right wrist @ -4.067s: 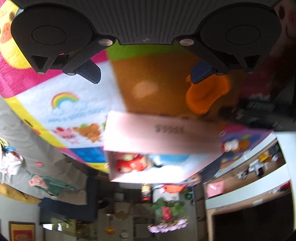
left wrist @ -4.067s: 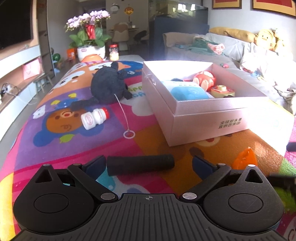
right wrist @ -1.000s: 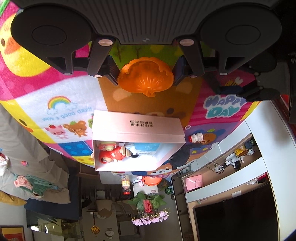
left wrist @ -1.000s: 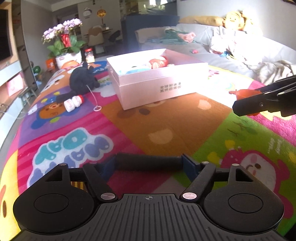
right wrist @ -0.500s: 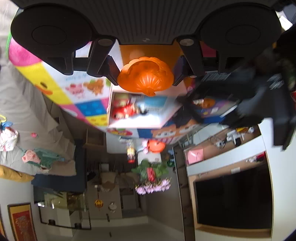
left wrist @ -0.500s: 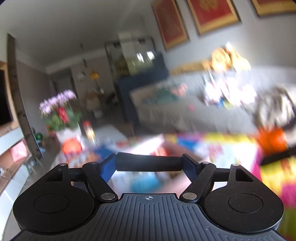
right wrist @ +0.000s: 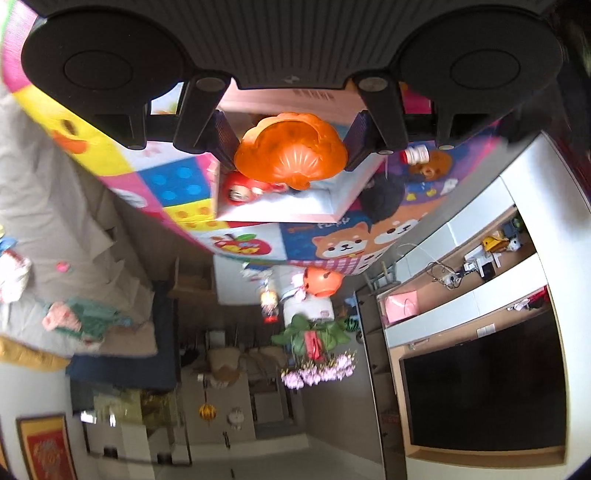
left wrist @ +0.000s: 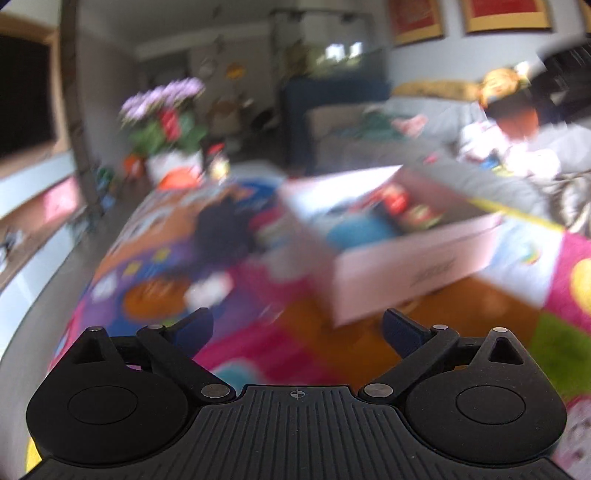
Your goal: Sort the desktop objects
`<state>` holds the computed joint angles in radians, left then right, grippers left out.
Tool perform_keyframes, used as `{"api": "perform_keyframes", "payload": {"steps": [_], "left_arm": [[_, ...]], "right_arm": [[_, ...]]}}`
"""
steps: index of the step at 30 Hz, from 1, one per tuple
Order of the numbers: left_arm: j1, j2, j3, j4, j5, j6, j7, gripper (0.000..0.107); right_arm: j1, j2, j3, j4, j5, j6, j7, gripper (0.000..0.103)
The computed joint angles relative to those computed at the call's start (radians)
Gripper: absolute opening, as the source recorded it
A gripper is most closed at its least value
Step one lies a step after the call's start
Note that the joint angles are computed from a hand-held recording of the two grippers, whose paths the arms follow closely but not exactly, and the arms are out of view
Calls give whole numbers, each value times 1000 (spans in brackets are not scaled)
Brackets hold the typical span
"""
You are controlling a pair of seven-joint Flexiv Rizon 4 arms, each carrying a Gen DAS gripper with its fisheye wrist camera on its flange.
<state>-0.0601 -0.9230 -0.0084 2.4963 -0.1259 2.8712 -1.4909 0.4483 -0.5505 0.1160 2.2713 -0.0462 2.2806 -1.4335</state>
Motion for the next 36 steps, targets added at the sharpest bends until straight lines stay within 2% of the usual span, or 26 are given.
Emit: {"api": "perform_keyframes", "payload": {"steps": [3,5,6,7,11,14,18,21,22,25,27,29,30,31,33,36], "left_arm": [[71,-10,11,23,52,3,-44,101],[98,-11,18,28,72,15,-60,101],[104,-17,24,31,74,30,-65,102],[102,-16,26,33,64,38,-68,102],[104,-47,33,35,28,82,-90,103],[170,-46,18,26,106,54,-128,103],[192,-61,22,20,153,69,-141,103],[185,-73,25,17,153,91,-134,103],[185,-76,23,17,152,95,-135,103],[204,-82,16,16,162,101,-154,103],[224,-83,10,16,178,98,-174,103],[238,-86,9,14,200,98,-184,103],[237,-87,10,14,201,100,-184,103],[233,-87,12,15,199,104,-182,103],[225,-89,15,16,194,113,-177,103],[205,-90,21,20,183,122,-156,103]], "right_arm": [[37,-46,-24,-145,-1,-112,38,61],[48,-96,-31,-246,-20,-143,56,62],[78,-112,-57,-295,-1,-177,63,72],[120,-125,-93,-337,34,-211,73,78],[173,-161,-135,-430,32,-305,108,78],[214,-184,-159,-473,8,-356,118,78],[223,-243,-127,-580,-80,-481,153,90],[238,-320,-108,-702,-156,-603,196,90],[259,-347,-123,-740,-179,-637,212,90],[393,-436,-293,-835,-232,-707,303,90],[418,-481,-327,-897,-273,-790,342,90],[384,-488,-268,-929,-307,-868,328,73],[364,-478,-233,-919,-324,-875,305,69],[351,-461,-217,-887,-354,-856,305,69],[292,-418,-118,-828,-365,-866,226,68],[225,-346,-14,-705,-375,-848,143,68]]}}
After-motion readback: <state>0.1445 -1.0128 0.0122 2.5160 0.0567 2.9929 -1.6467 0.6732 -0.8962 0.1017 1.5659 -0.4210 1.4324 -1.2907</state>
